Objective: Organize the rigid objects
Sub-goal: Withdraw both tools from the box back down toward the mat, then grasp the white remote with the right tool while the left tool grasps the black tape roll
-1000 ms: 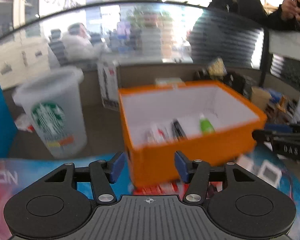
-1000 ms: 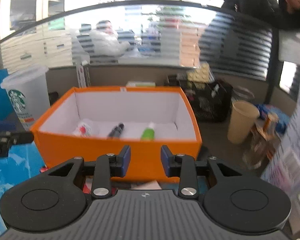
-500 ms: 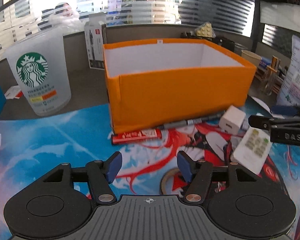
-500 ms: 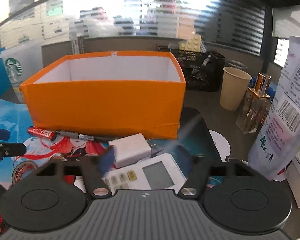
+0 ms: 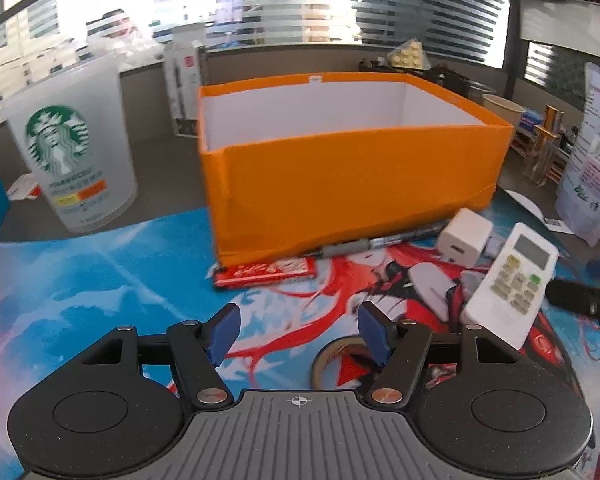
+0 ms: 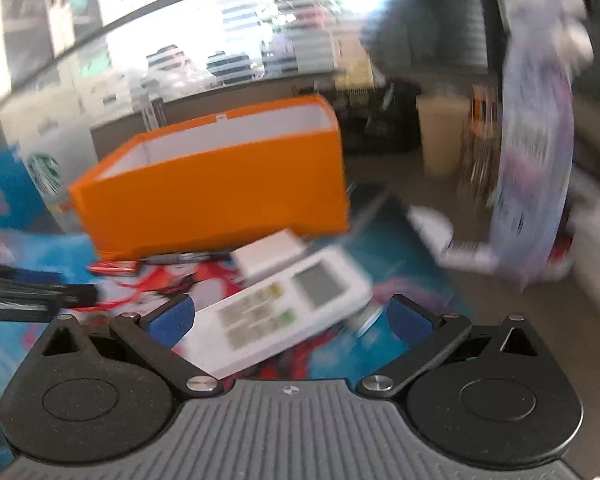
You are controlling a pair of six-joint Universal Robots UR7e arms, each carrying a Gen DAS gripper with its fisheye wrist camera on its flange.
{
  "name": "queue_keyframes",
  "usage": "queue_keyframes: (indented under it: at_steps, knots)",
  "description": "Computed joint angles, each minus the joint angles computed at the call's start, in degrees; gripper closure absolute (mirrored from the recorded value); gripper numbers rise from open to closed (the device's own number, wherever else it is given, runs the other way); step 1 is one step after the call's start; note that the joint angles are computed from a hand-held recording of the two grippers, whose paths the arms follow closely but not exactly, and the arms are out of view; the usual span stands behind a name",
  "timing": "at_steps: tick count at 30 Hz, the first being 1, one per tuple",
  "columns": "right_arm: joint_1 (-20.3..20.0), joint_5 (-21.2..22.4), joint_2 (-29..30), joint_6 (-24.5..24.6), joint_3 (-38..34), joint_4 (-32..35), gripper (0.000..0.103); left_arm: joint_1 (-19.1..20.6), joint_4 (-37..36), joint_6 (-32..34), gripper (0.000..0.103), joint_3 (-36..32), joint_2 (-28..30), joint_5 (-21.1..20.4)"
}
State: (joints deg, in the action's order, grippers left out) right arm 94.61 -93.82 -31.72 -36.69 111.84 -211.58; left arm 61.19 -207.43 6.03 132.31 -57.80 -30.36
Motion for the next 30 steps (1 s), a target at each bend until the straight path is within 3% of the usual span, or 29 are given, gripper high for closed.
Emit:
queue_keyframes:
  at_steps: [3,7,12,17,21,30]
  knots:
    - [-0.19,-1.13,-0.98,7.11,-0.19,4.69,0.0,-0.37,-0.02,3.55,0.036,-2.28,2.11,-0.39]
    - [-0.23,-2.15,-0.57,11.72,-1.03,5.83,0.0,-0.55,-3.63,10.13,0.036,-6.58,6.48,2.44]
    - [-0.28,-3.59,-0.2,11.34,-1.05,4.05,0.0,0.82,0.36,10.43,0.034,-10.35,7.68,2.43]
    - [0.54,-7.69,1.4,8.08,-1.97,-0.22,0.0,1.58,2.38,12.14,0.034,-12.92,9.71,2.37]
    - [-0.33,-4.7,0.4,9.61,-1.87,1.94,0.0,1.94,8.54,8.61,0.034,-12.6,8.73,-1.03]
    - [-0.07,-4.7,0.52,10.61,-2.54,3.64,0.0,-0.12,10.05,7.8,0.031,-9.6,8.34,-3.64]
